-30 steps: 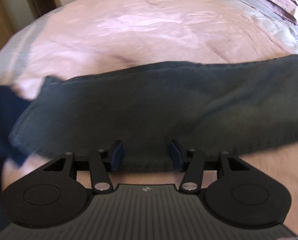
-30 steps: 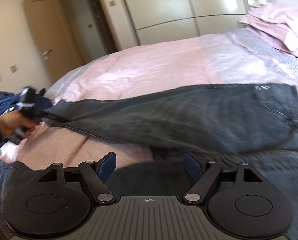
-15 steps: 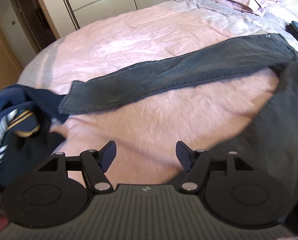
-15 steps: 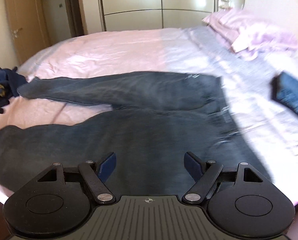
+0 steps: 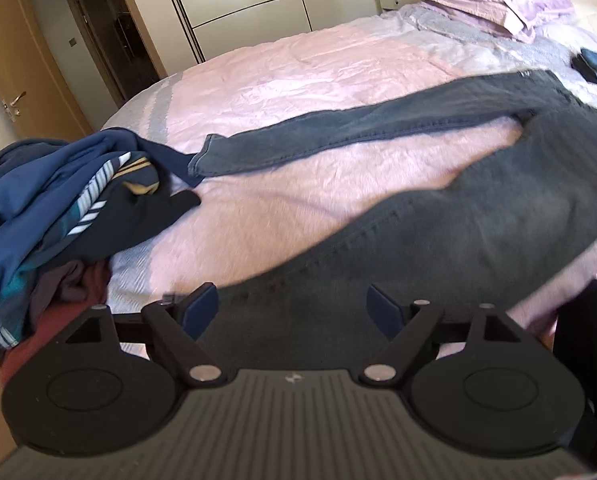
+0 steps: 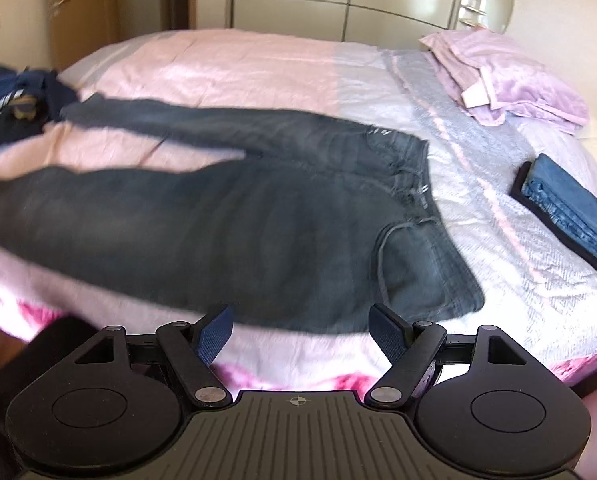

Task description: Fold clothes

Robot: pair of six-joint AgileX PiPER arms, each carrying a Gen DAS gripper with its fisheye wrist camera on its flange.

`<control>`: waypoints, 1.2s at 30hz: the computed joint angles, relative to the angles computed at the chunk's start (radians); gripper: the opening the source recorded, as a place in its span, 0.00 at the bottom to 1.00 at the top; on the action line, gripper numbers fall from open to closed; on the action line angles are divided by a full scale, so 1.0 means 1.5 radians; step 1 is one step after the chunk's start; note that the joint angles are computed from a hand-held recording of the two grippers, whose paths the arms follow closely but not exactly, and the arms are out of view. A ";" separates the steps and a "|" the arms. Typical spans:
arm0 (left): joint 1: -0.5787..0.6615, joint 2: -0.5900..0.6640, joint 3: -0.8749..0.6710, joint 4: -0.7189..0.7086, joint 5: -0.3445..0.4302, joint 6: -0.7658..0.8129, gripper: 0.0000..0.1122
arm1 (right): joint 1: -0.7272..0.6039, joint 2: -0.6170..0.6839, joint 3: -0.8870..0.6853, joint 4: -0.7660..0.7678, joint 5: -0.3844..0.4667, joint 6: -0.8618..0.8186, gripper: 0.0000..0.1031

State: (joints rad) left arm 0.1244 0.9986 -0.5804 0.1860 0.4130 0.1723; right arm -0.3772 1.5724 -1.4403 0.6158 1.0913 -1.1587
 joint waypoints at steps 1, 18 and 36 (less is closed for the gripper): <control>0.001 -0.019 0.007 0.003 0.011 0.002 0.72 | 0.001 -0.010 0.020 0.000 -0.004 -0.012 0.76; 0.047 -0.105 0.056 -0.040 0.063 0.071 0.72 | 0.021 -0.052 0.084 0.039 0.019 -0.068 0.76; 0.111 -0.141 0.245 0.116 -0.169 0.224 0.72 | 0.037 -0.044 0.152 0.159 -0.112 -0.198 0.75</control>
